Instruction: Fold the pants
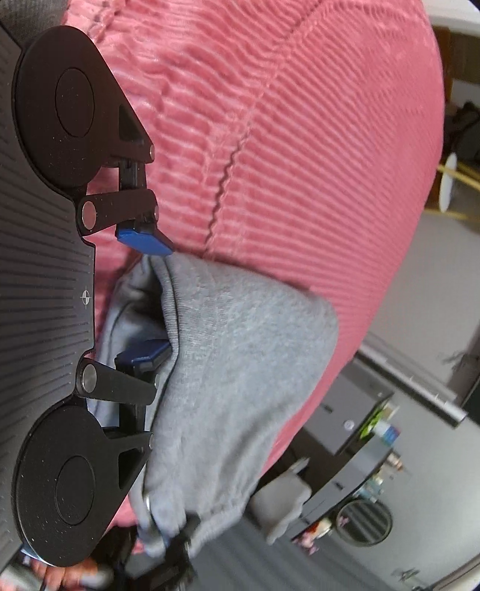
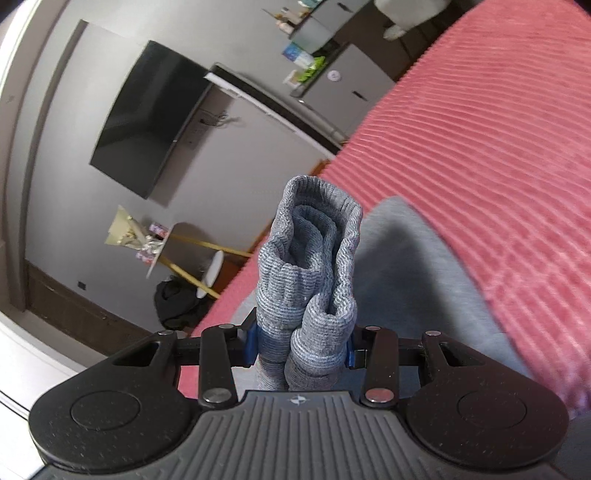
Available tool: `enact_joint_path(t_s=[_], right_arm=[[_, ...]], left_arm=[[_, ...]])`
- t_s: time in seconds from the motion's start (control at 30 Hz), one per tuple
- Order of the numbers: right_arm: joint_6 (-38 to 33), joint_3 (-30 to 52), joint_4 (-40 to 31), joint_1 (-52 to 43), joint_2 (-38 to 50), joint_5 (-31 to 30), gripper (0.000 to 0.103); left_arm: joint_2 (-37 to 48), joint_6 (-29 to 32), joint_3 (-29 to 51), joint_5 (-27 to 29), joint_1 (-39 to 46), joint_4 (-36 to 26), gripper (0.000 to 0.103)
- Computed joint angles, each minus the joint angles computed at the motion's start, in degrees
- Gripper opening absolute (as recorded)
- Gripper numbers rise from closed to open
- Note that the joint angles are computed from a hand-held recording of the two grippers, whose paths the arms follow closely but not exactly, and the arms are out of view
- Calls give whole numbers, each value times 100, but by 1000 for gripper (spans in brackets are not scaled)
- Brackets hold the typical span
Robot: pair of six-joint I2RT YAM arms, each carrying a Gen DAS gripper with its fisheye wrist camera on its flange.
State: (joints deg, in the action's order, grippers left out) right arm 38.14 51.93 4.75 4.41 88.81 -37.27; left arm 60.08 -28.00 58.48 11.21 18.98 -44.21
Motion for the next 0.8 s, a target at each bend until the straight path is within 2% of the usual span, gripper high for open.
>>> enact_joint_path(t_s=[0.1,0.13,0.23,0.27,0.37,0.43,0.5,0.6,0.63,0.67,0.7,0.77,0.8], right_arm=[[-99,174,-409,-182,381,93,53],[-41,233,-563,-261,494,145,55],[-6,186,-525,-508,656,37,58],[9,192,-489,-584,722,-112,58],[153,215,-337,-612,911,-394,71],[229,168,-172,-561,1002,-406,76],[83,287,-315,-468,1077,-397,81],[-128,602,-528,-410,1308,-537,79],[-109,666,-528,-408,1363,-597,61],[-137,708,-505,-422,1410,-620,48],[-200,772,-507,-424,1471,-649,44],[-270,938,-623,-416,1584,-678,46],[-281,1039,-681,-397,1655,-725,53]], left_arm=[[-146,57,58,404,212,-67,60],[-203,89,115,485,282,-120,66],[-383,224,174,276,295,-210,79],[-379,266,153,222,309,-191,80],[3,67,217,123,320,-225,80],[251,-43,231,42,239,-162,80],[453,-58,237,-22,151,-89,80],[654,-121,171,107,135,50,80],[719,-143,154,174,150,94,80],[802,-167,165,191,148,100,80],[859,-200,165,228,160,114,80],[958,-267,172,417,267,150,81],[962,-337,140,520,317,162,81]])
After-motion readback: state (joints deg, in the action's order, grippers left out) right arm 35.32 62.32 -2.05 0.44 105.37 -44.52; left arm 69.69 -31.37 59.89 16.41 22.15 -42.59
